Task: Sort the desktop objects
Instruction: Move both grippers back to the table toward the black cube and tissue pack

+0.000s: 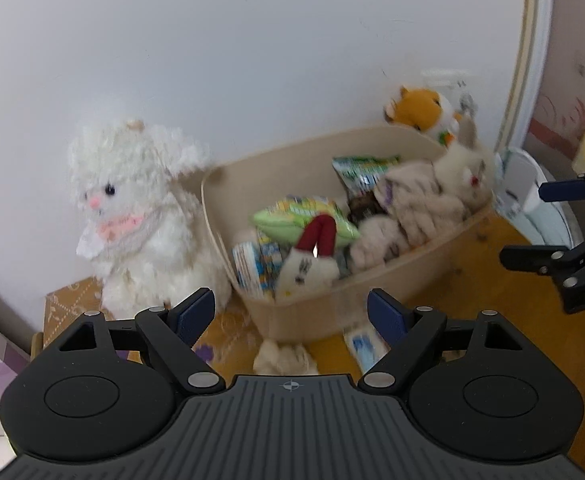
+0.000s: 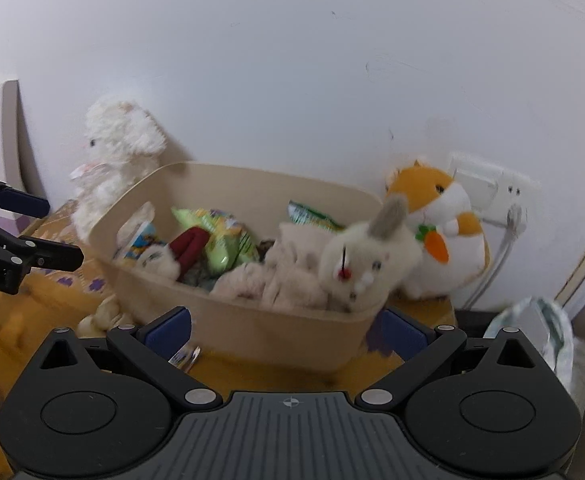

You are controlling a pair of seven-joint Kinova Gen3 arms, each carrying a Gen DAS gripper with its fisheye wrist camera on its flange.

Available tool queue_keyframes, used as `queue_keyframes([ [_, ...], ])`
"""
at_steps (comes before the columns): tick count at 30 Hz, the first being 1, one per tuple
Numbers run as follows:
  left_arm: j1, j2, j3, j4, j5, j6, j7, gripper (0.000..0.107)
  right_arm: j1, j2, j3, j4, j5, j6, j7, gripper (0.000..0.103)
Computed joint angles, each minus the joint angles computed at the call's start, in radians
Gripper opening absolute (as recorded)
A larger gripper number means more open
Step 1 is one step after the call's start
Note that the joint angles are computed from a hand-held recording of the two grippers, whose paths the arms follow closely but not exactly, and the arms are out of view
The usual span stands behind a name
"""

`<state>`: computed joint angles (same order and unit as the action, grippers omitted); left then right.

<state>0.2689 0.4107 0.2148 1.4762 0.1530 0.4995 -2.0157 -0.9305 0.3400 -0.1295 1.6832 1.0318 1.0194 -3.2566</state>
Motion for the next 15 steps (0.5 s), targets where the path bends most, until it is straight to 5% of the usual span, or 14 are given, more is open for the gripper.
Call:
queue_keyframes([
  [15,-0.052,0.006,0.0,0.126,0.02,0.079,-0.16,0.085,-0.203,0.116,-0.044,-0.007,-0.064,0.015,-0.266,0.103],
])
